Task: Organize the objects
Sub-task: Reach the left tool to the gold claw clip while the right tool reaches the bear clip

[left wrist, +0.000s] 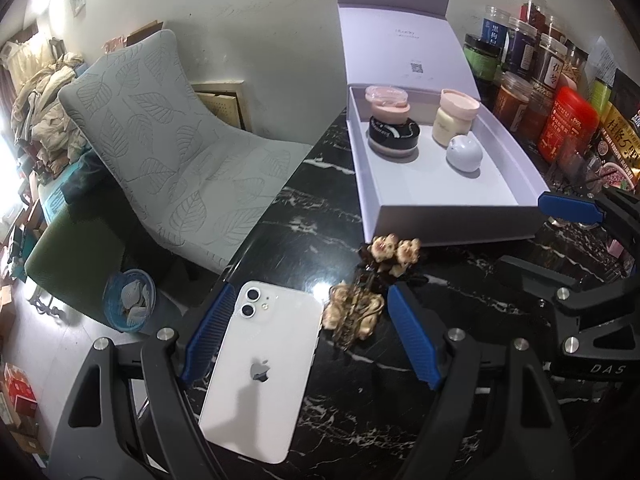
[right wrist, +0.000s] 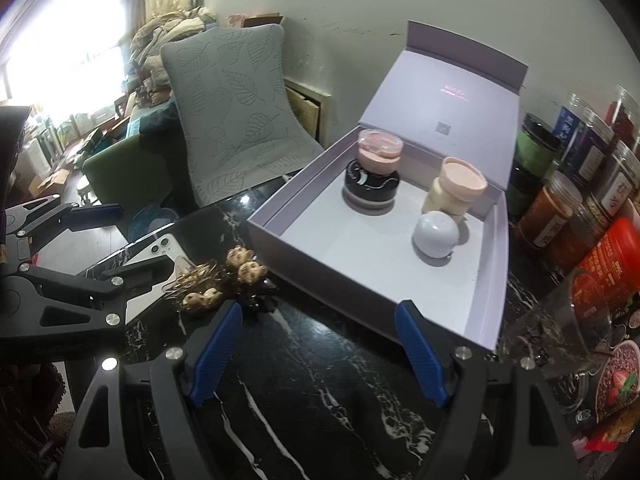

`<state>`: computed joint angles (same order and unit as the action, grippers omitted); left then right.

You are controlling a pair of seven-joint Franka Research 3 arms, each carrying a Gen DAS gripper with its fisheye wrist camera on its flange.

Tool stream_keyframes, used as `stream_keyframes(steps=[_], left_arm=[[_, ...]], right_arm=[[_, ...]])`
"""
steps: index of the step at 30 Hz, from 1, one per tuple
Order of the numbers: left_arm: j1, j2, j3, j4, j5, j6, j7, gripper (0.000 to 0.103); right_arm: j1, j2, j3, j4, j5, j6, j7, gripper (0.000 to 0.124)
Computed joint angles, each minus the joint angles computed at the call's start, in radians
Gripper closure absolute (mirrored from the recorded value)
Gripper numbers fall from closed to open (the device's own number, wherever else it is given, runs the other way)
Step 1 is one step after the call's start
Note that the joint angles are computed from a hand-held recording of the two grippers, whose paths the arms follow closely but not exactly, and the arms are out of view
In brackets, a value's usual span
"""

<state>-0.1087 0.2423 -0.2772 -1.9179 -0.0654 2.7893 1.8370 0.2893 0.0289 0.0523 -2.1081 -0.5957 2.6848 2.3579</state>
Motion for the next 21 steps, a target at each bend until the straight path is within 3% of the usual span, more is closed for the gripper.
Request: stream_keyframes(steps=[14,21], left_arm=[[0.022,0.008,0.002,-0.029,-0.01,-0.014,0.038,0.025],[0.029,0.018,0.0,-0.031,-0.019,-0.013,0.062,0.025]], right_arm=[[0.036,0.082,-0.016,0.032,0.166,0.047,-0.16,0.044],[0.055,0.121,-0.045,0.034,0.229,0.131,-0.184,0.044]])
